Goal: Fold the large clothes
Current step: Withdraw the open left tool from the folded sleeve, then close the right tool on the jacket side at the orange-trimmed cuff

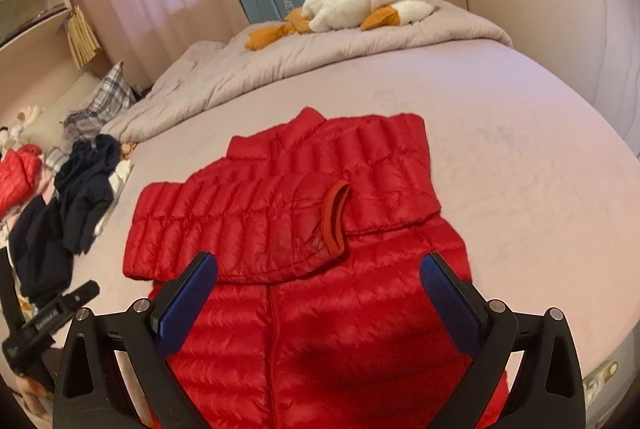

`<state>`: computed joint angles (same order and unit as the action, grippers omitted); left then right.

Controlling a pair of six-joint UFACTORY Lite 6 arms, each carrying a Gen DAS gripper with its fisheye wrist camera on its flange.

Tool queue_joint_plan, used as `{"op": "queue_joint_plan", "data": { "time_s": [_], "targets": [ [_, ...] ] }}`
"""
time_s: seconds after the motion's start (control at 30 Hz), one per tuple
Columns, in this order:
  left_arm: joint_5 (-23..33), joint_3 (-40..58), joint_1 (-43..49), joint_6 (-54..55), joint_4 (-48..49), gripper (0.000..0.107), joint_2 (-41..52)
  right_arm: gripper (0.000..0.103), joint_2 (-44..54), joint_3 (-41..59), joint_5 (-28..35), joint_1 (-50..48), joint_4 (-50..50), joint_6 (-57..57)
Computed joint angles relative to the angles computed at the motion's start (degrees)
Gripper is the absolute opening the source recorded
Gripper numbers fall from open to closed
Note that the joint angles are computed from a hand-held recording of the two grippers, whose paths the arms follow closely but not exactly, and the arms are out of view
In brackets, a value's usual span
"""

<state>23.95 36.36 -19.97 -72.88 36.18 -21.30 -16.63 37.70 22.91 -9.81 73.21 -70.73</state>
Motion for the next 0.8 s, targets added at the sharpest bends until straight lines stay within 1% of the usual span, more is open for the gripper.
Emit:
{"op": "queue_joint_plan", "data": {
  "time_s": [0.3, 0.33, 0.37, 0.43, 0.5, 0.53, 0.57, 0.67, 0.8],
  "targets": [
    [-2.5, -1.5, 4.7, 6.2, -5.7, 0.102, -0.6, 0.101, 3.7, 1.7, -1.8, 1.2, -2.4, 3.1],
    [-2.7, -1.6, 5.0, 6.3, -5.8, 0.102, -0.5, 0.100, 4.5, 2.3, -1.6, 1.0, -2.0, 2.8],
    [-2.9, -1.8, 5.6, 7.1, -6.5, 0.102, -0.6, 0.097, 5.1, 2.6, -1.4, 0.8, -1.7, 2.6],
    [-3.2, -1.9, 6.4, 8.1, -7.5, 0.102, -0.3, 0.095, 7.0, 3.9, -0.9, 0.4, -1.3, 2.5],
    [-3.6, -2.0, 7.5, 9.8, -9.0, 0.102, -0.1, 0.089, 9.5, 5.6, -0.8, 0.4, -0.5, 1.7],
    [-3.6, -2.2, 7.9, 10.2, -9.5, 0.102, -0.1, 0.083, 11.0, 6.6, -0.9, 0.6, -0.3, 1.5],
    [-3.6, -2.2, 8.2, 10.5, -9.8, 0.102, -0.2, 0.081, 12.6, 7.8, -1.3, 0.9, -0.9, 2.0],
    [-3.6, -2.6, 8.8, 11.3, -10.4, 0.102, -0.5, 0.077, 18.0, 11.4, -2.2, 2.2, -1.3, 2.1],
    [-3.7, -2.7, 9.0, 11.1, -10.7, 0.102, -0.1, 0.076, 26.4, 17.4, -1.4, 4.6, -1.3, 1.5]
  ]
}}
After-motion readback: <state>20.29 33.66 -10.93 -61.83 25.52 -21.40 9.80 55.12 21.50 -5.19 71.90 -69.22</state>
